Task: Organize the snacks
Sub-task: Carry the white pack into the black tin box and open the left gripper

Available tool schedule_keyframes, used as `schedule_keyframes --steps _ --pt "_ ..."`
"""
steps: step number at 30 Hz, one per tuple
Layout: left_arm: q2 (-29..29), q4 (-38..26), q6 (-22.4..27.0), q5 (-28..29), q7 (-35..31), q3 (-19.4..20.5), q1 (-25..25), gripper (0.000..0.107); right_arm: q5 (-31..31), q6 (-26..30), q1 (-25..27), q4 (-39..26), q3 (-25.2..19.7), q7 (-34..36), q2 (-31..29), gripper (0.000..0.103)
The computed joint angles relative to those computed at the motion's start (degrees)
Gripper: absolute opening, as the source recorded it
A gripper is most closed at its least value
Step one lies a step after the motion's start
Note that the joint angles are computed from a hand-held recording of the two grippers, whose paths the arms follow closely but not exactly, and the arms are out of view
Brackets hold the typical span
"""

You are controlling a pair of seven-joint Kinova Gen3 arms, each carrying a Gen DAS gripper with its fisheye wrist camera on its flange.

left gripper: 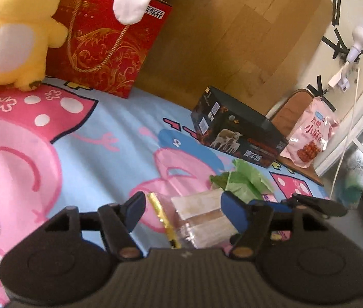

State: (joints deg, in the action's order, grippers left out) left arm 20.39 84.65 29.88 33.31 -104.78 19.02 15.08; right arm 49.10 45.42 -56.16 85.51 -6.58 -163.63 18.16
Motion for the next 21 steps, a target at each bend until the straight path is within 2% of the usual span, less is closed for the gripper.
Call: schedule_keyframes --steps 5,7,8,10,12,16,18,21 --pt "2.4 -3.7 5.5 -2.3 1.0 -0.2 1.3 0.063 -2.9 3.9 9.6 -4.1 -12.3 11.7 2.2 0.068" --pt "4.3 -5.0 6.3 -5.7 2.9 2.0 1.4 0.045 -4.4 7.2 13.8 -7.5 -17.4 16.3 4.6 0.068" --pt "4.9 -5.0 5.5 -7.7 3.7 2.4 2.3 0.045 -5.5 8.0 14.9 -8.6 -18.7 18.6 5.5 0.066" --pt "4.1 -3.2 2.1 -9.0 4.6 1.7 3.8 0.044 -9.2 6.8 15.7 -9.4 -18.2 22.9 5.8 0.059" --pt "3.2 -2.6 1.7 -7.6 5.0 0.3 4.8 0.043 -11.6 4.9 12.8 -8.8 -13.7 23.9 5.1 0.049" --pt "1.1 -3.9 1.8 -6.3 5.2 -2.8 7.4 0.042 -12.5 1.3 5.1 -5.7 -4.0 21.6 2.2 0.046" --pt "1.6 -8.4 3.4 -9.6 8.2 -5.6 10.8 0.042 -9.5 -1.0 4.6 -3.1 -3.6 18.8 -0.1 0.045" --pt "5.0 -16.4 1.0 -15.9 13.7 -6.1 14.5 0.043 -8.2 -5.6 10.3 -0.2 -6.3 15.1 -4.0 0.045"
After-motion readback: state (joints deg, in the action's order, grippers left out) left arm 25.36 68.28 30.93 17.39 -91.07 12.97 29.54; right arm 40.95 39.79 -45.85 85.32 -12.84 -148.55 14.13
